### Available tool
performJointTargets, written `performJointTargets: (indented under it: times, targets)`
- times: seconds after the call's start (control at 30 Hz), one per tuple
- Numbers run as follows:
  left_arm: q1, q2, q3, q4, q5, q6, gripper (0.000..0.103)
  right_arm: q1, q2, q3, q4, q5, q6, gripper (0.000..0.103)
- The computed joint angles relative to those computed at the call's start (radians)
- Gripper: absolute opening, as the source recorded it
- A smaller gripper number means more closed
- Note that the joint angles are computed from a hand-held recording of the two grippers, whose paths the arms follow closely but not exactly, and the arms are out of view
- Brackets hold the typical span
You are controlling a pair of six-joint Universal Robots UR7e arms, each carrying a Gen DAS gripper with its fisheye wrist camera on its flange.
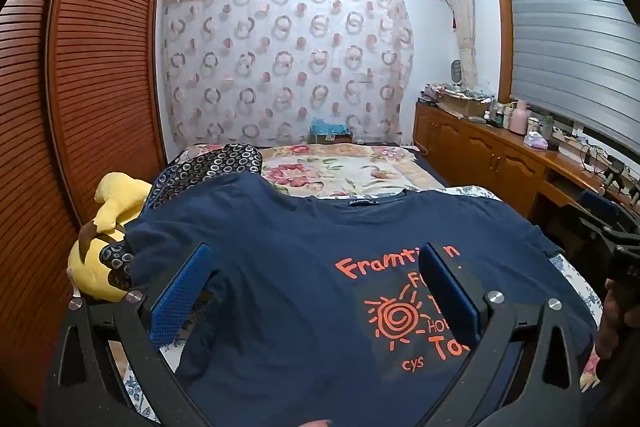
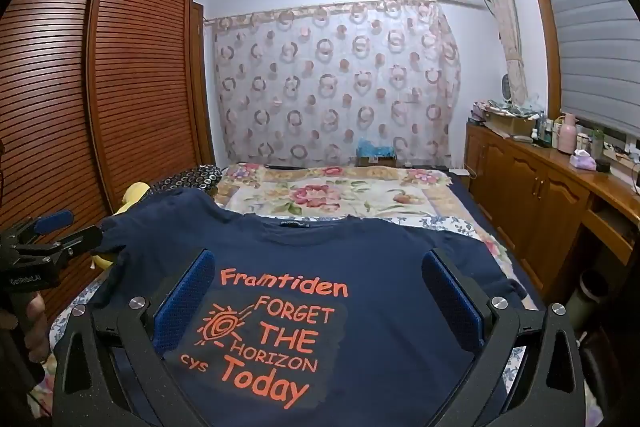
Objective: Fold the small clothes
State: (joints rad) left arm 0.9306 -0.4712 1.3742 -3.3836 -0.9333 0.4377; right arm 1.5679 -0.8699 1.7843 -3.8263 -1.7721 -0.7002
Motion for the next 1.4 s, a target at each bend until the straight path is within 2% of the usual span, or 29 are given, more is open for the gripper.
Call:
performJointTargets:
  times: [1.4]
  targets:
    - [-0.002, 0.007, 0.0, -0.038, -0.007, 0.007, 0.103, 0.004, -0.001, 0.008, -0.007, -0.004, 0.005, 0.103]
